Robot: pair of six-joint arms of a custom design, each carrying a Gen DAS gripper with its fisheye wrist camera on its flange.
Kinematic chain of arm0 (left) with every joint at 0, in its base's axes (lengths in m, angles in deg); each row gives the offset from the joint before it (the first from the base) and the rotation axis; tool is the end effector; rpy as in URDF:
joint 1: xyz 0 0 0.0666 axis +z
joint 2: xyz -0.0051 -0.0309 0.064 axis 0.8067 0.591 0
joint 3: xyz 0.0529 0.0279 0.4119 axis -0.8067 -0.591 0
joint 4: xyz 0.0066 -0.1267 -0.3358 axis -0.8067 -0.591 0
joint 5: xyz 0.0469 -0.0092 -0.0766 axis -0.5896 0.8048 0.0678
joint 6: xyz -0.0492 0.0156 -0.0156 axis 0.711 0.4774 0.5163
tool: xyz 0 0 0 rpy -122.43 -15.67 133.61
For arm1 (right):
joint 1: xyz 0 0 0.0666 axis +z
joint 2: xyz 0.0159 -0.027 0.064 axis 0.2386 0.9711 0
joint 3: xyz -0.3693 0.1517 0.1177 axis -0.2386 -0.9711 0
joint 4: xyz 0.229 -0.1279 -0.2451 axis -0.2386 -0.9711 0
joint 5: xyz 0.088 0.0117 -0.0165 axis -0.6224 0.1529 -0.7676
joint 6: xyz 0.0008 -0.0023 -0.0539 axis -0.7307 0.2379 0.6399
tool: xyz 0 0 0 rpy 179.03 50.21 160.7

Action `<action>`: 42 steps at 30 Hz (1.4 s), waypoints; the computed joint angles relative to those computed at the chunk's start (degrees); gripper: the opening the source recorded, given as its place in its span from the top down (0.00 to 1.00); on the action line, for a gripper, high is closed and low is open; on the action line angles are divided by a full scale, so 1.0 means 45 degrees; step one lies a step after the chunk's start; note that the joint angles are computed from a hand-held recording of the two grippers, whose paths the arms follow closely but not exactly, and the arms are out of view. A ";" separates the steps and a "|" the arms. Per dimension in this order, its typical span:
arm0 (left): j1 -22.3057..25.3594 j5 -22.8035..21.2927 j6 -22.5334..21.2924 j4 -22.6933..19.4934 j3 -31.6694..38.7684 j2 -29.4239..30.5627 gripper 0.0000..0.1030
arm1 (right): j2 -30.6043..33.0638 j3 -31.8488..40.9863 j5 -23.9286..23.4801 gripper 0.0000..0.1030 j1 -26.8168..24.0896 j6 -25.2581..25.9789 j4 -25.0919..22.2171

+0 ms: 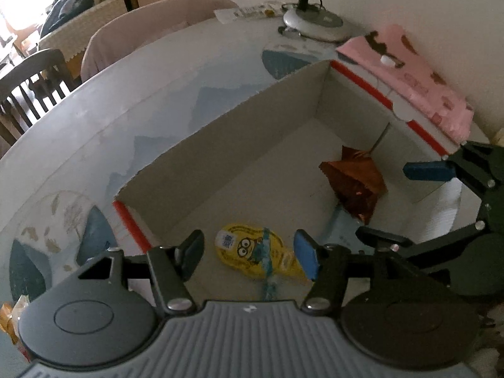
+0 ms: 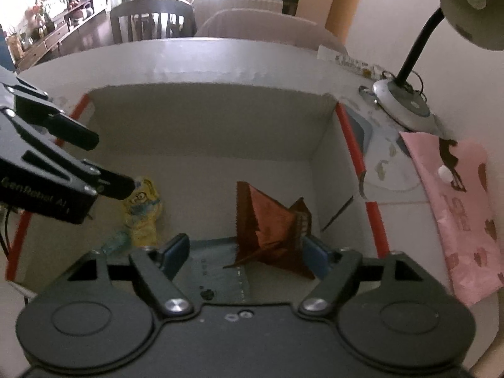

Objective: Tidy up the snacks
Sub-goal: 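Open the left tool to drop the lollipop while the right tool drops the chip bag into the box, then move both open tools back to the snack pile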

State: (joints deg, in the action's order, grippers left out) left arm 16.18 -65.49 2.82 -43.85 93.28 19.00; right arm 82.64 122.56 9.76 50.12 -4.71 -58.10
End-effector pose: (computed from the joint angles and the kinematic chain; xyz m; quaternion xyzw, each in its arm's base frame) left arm 0.4499 -0.3417 0.4304 0.1634 0.9579 -0.0542 0.2297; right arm 0.4052 0.2873 0.4192 -0.2015 0.9342 0.0029 0.2944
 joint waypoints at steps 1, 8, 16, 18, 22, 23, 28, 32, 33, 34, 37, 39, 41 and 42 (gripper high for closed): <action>0.0019 0.0025 0.0051 0.0106 -0.0148 -0.0152 0.40 | -0.0092 -0.0023 0.0023 0.23 0.0047 -0.0062 0.0010; 0.0146 0.0174 0.0242 0.0898 -0.1440 -0.1554 0.40 | -0.0772 -0.0137 0.0328 0.19 0.0617 -0.0556 0.0140; 0.0321 0.0070 0.0501 0.1424 -0.2922 -0.3380 0.37 | -0.1209 0.0080 0.0617 0.16 0.1664 -0.1142 0.0288; 0.0374 0.0020 0.0601 0.1514 -0.3270 -0.3823 0.37 | -0.1179 0.0244 0.0670 0.16 0.1948 -0.1262 0.0295; 0.0463 -0.0219 0.0644 0.1776 -0.4051 -0.4725 0.37 | -0.1015 0.0616 0.0788 0.16 0.2524 -0.1337 0.0332; 0.0507 -0.0245 0.0666 0.1841 -0.4273 -0.4971 0.37 | -0.0965 0.0708 0.0819 0.15 0.2661 -0.1340 0.0343; 0.0655 -0.0595 0.0604 0.2121 -0.5360 -0.6154 0.37 | -0.0661 0.1101 0.0705 0.15 0.3309 -0.1652 0.0532; 0.0825 -0.0967 0.0649 0.2091 -0.6203 -0.7090 0.37 | -0.0336 0.1412 0.0581 0.13 0.3719 -0.1552 0.0697; 0.0870 -0.1116 0.0656 0.2051 -0.6412 -0.7321 0.36 | -0.0222 0.1508 0.0524 0.13 0.3830 -0.1458 0.0736; 0.0912 -0.1237 0.0682 0.2025 -0.6611 -0.7537 0.33 | -0.0114 0.1609 0.0503 0.13 0.3942 -0.1413 0.0731; 0.1085 -0.1481 0.0909 0.1970 -0.7213 -0.8203 0.30 | 0.0207 0.1860 0.0357 0.13 0.4250 -0.1268 0.0730; 0.1197 -0.1648 0.1108 0.1929 -0.7589 -0.8596 0.30 | 0.0434 0.2029 0.0215 0.13 0.4395 -0.1230 0.0726; 0.1338 -0.1831 0.1369 0.1808 -0.7932 -0.8951 0.29 | 0.0609 0.2126 0.0005 0.13 0.4515 -0.1282 0.0730; 0.1437 -0.1856 0.1486 0.1772 -0.8107 -0.9132 0.29 | 0.0711 0.2197 -0.0054 0.13 0.4582 -0.1302 0.0709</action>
State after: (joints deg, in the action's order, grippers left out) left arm 22.65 -73.84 9.51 -35.88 56.80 -22.10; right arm 85.84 132.45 9.52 70.74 -10.57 -54.90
